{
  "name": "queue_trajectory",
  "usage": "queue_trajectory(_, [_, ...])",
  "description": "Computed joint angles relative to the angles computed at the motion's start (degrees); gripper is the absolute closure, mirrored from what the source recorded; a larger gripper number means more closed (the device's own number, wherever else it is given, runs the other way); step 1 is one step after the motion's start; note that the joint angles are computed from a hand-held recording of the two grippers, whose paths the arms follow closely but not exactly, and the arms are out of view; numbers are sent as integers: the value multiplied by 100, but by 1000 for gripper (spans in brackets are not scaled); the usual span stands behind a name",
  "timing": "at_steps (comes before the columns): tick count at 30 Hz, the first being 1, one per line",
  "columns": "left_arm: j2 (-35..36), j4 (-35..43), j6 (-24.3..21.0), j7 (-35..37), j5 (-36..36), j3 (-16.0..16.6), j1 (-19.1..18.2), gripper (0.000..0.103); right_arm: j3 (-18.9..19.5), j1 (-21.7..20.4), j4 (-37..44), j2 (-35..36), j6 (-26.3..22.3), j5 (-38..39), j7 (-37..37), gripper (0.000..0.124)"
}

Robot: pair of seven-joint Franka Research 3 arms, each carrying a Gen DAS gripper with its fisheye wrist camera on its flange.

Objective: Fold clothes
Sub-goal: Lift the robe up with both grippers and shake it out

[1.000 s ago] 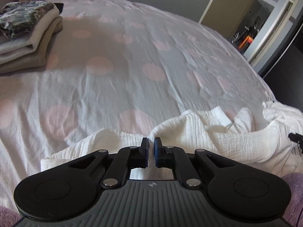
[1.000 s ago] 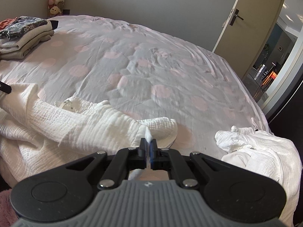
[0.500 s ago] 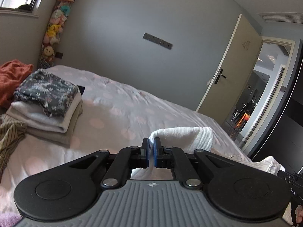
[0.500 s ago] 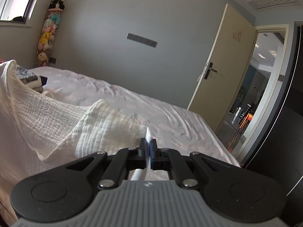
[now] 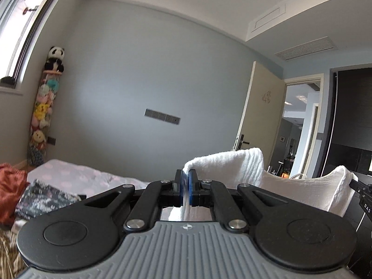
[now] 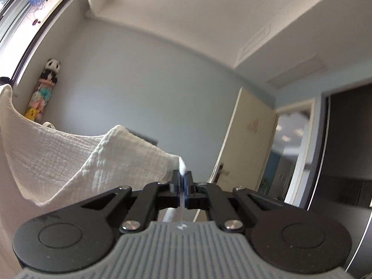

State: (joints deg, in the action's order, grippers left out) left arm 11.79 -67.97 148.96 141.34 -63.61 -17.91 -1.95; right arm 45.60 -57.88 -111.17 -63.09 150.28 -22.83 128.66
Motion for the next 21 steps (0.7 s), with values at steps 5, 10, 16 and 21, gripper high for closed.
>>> queue_trajectory(5, [-181,230,16,871,-696,-128,120,101,-316,-413,333,-351,315,-91,192,121])
queue_trajectory(10, [-579,101,-85,1895,-1817,96,78,101,-654,-731,457,-758,665,45,267,121])
queue_trajectory(16, [-561,407,55,2135,-1911,306,-181,101,-879,-990,572,-966,1058,317,89,120])
queue_trajectory(21, [-267,673,176,1716,-1141,243,-343,101,-794,-1012,516,-920,1088,625,-98,120])
